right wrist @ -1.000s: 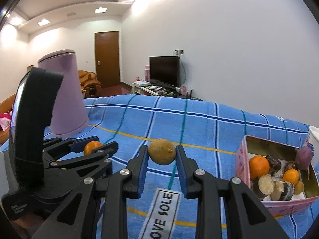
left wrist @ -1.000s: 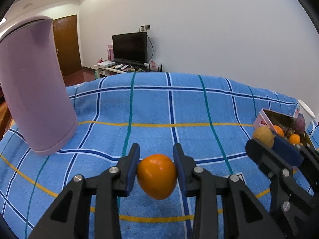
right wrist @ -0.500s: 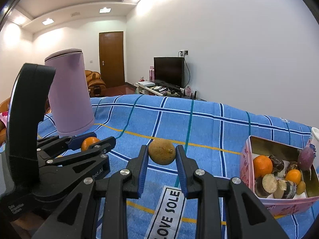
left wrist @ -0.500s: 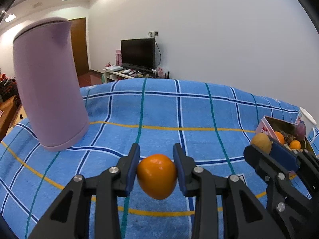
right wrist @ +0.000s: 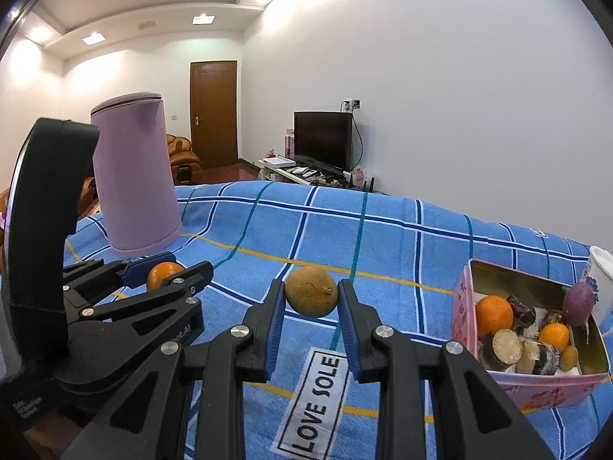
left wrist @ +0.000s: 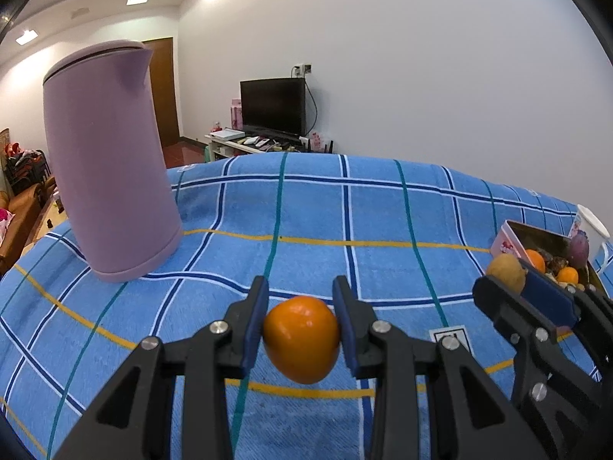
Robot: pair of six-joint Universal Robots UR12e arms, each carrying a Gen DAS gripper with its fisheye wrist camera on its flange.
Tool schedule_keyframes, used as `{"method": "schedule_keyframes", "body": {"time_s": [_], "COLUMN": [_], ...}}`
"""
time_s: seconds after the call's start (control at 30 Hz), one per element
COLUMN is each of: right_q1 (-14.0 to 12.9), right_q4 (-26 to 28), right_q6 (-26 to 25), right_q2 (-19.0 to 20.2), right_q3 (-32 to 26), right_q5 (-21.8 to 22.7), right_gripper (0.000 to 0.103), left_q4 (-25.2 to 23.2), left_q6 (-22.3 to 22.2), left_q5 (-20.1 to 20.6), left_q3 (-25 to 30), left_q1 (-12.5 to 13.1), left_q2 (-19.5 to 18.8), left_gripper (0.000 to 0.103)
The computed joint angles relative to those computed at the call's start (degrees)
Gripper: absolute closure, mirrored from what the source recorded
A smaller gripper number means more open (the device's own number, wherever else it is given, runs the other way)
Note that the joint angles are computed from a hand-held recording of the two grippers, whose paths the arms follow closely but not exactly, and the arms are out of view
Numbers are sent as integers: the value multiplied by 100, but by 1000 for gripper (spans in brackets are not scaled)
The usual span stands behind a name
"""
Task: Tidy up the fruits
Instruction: 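Carry the brown fruit and orange over the pink tin with both tools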
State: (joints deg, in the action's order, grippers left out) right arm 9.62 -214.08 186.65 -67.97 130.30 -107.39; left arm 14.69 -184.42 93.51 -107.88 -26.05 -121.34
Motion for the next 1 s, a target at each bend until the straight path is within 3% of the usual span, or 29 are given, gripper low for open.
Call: {"method": "schedule_keyframes", "body": {"time_s": [0.53, 1.0], "right_q1": [-67, -225], "right_q4": [-89, -233], "right_q6": [5, -57], "right_q2": [-121, -317], "right_q3": [221, 541], "right_q5": [-75, -150], "right_gripper": [73, 73], "left_q4": [-66, -94], "left_q6": [1, 57], "left_q5": [-32, 193], "left_q3": [-133, -124], "left_q1": [-119, -334], "left_q2": [95, 95], "left_gripper": [67, 67]}}
